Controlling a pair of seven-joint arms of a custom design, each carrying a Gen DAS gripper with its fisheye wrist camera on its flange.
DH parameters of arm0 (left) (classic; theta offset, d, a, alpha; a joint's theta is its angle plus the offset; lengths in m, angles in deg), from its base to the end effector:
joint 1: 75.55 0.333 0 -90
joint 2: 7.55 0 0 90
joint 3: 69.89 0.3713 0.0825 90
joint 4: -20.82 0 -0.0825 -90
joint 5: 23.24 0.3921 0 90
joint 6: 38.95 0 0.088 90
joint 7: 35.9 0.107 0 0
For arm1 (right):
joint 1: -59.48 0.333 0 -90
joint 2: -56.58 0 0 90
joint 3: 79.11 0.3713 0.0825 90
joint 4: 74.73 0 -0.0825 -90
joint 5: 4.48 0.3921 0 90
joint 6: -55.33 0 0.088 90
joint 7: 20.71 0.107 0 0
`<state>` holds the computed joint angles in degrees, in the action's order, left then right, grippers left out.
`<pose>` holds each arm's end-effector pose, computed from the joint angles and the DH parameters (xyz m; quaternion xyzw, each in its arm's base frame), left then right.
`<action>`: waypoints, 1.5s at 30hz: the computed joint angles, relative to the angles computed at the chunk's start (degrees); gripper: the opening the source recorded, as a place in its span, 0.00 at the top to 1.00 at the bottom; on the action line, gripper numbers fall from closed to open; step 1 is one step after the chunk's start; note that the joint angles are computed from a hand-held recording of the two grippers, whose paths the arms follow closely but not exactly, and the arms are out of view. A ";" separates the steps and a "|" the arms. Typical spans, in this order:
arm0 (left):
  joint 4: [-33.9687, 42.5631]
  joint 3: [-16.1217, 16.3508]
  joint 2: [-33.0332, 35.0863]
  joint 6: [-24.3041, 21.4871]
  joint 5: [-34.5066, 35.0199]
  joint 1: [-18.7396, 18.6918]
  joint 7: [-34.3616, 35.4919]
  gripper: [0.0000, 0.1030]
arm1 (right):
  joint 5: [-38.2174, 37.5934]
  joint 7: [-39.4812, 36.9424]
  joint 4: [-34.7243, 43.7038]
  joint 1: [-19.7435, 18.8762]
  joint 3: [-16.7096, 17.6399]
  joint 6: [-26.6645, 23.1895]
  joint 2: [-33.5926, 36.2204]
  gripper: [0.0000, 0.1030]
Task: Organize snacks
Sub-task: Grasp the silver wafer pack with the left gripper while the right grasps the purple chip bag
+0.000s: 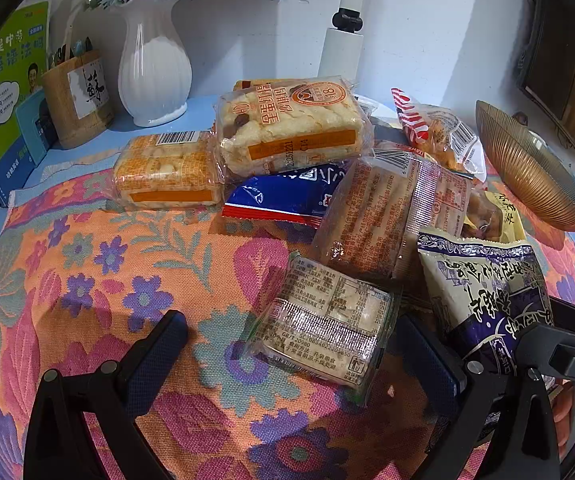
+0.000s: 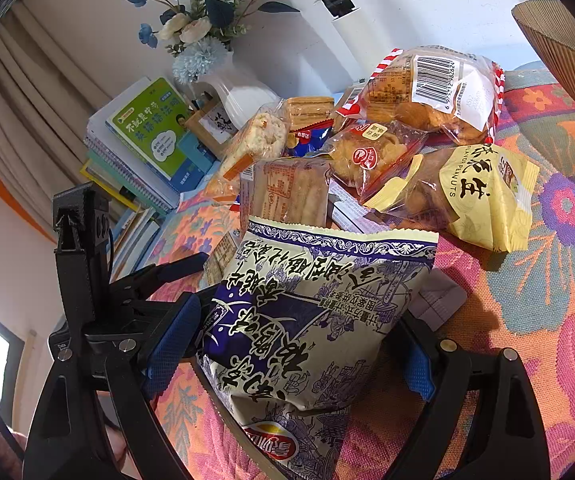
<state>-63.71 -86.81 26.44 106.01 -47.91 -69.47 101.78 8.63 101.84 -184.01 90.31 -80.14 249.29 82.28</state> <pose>0.7791 -0.0888 0.4364 -0.4266 0.8442 -0.3091 0.0986 0.6242 0.3308 0.4315 -0.5191 0.7001 -0.0901 0.4819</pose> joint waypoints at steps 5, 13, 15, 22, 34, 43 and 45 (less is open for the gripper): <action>-0.01 -0.03 0.01 0.04 0.06 0.03 -0.04 0.00 | -0.01 -0.03 0.00 -0.30 0.36 0.17 0.02 0.13; -0.01 -0.06 0.01 0.06 0.10 0.03 -0.09 0.00 | -0.02 -0.10 -0.01 -0.43 0.50 0.23 0.04 0.13; -0.01 -0.06 0.01 0.06 0.10 0.03 -0.09 0.00 | -0.03 -0.09 -0.01 -0.51 0.61 0.30 0.06 0.13; -0.08 0.01 -0.03 0.17 0.21 -0.02 -0.22 0.00 | -0.09 -0.16 -0.15 -0.56 0.63 0.07 -0.08 0.13; -2.29 1.17 -0.90 4.57 4.48 -1.94 -1.42 0.06 | -0.93 0.54 -0.39 10.70 -11.48 -6.78 -1.54 0.55; -4.92 -1.48 -2.40 7.52 0.28 -0.01 3.30 0.53 | -2.20 0.15 -2.67 0.61 -0.29 1.01 -1.74 0.59; -4.78 -1.21 -2.33 7.67 0.30 -0.23 2.65 0.53 | -1.81 -0.54 -2.93 0.35 0.13 1.72 -1.81 0.59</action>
